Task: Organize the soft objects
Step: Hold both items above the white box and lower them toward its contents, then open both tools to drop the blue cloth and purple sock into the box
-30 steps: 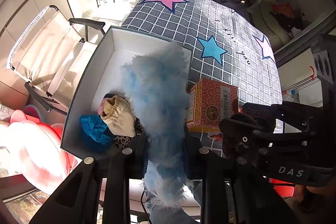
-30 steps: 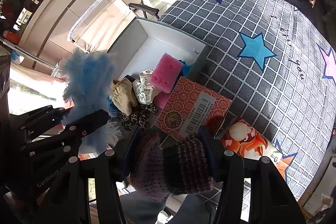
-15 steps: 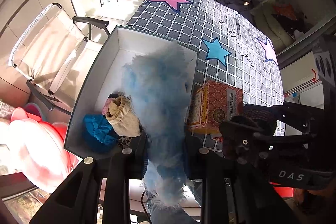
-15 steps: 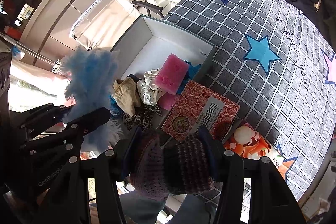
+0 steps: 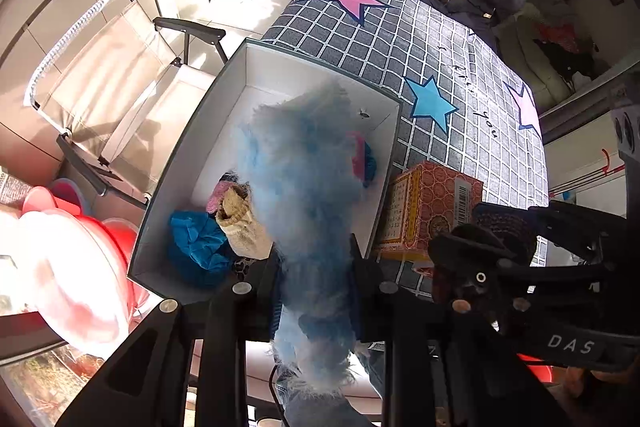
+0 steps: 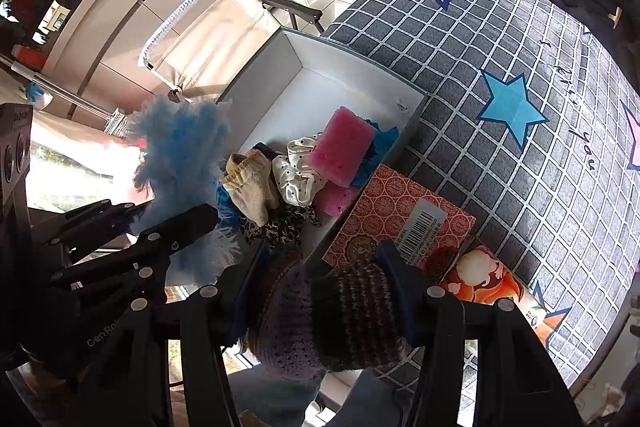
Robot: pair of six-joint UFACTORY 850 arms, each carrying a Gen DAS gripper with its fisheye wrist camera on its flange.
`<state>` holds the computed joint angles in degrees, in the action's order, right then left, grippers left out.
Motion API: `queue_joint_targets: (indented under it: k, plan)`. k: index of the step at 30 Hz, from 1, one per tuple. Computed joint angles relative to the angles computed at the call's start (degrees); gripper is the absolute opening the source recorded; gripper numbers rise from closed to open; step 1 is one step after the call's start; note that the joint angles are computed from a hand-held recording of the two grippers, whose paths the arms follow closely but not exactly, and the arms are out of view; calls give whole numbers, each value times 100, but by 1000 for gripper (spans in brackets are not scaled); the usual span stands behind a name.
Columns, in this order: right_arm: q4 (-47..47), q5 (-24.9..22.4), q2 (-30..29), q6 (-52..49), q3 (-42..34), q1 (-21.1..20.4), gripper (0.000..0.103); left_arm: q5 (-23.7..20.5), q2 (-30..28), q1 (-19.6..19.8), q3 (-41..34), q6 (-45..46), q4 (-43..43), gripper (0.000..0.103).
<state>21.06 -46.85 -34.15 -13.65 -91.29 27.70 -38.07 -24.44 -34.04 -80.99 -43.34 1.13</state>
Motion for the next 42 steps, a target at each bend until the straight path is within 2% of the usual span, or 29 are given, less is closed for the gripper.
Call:
queue_joint_targets:
  k: [34, 42]
  plan:
    - [132, -185, -290, -14, -414, 0, 57, -84, -144, 108, -55, -37, -189, 28]
    - [170, -55, -268, 78, -358, -42, 57, -191, -255, 194, -58, -61, -136, 29]
